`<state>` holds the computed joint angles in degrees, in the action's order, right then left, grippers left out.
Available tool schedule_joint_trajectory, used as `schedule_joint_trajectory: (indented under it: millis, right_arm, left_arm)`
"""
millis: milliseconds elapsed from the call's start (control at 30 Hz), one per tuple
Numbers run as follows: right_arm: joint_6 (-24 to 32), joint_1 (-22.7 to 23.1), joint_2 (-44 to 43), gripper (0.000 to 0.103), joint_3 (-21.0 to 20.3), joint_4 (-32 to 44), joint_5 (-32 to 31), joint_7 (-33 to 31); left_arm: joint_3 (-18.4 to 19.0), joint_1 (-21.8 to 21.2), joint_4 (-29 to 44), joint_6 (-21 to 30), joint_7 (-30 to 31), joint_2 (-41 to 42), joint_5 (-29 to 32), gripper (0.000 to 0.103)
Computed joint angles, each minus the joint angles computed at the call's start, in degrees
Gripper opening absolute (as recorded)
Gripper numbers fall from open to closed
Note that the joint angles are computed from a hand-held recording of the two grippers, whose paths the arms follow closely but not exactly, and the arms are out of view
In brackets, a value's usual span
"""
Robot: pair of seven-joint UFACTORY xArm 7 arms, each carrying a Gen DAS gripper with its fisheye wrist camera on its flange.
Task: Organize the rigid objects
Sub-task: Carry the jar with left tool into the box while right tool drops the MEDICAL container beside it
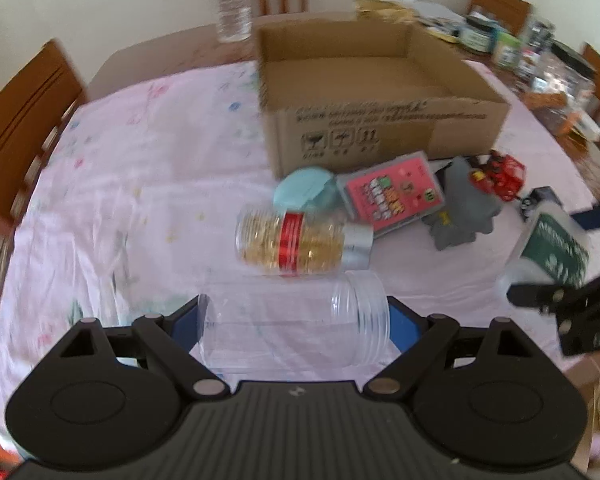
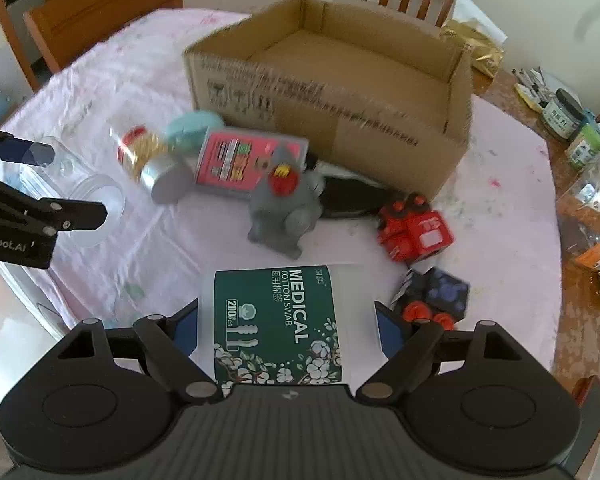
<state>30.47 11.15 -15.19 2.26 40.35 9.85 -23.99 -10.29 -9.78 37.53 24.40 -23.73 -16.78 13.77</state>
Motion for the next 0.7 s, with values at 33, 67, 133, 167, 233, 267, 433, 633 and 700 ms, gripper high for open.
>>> schedule_joint_trajectory:
  millis: [33,67,133,167,233,267,433,633,700]
  right_arm:
    - [0.4,0.0,-0.2,0.087,-0.3,0.5,0.4,-0.4]
    - [0.9,-0.1,-0.4,0.087,-0.4,1.1,0.4,-0.4]
    - [1.4,-0.6,-0.6,0.087,-0.3,2.2,0.1,0.4]
    - [1.8,-0.9,-0.5,0.087,-0.1,3.0,-0.3,1.2]
    - [2.2,-1.5,-0.4,0.087,0.4,4.4,-1.3,3.4]
    - [2.0,-1.8,-0.3,0.087,0.6,4.8,-1.8,4.3]
    - [1.4,-2.3,1.0,0.087,0.9,8.1,-3.4,7.7]
    - [0.2,-1.8,5.1,0.087,0.1,13.9,-2.0,5.7]
    - [-0.2,-1.6,7.2,0.087,-0.2,16.1,-0.3,3.4]
  left_arm:
    - [1.2,-0.8,0.7,0.3,2.9,0.0,-1.0,0.09]
    - [2.4,-1.5,1.5,0.3,6.1,0.1,-2.2,0.09]
    - [4.2,-2.6,3.2,0.4,11.8,0.3,-5.0,0.09]
    - [5.2,-3.2,4.2,0.6,14.9,0.6,-6.9,0.09]
    - [6.6,-4.0,6.4,0.6,20.5,1.3,-10.5,0.09]
    - [7.2,-4.4,7.7,0.5,23.3,1.9,-12.2,0.09]
    - [7.2,-4.3,13.7,-1.7,31.9,5.6,-17.3,0.09]
    - [5.8,-2.8,20.0,-4.7,32.8,11.4,-18.7,0.09]
    - [5.1,-1.8,22.2,-5.6,29.7,13.6,-15.4,0.09]
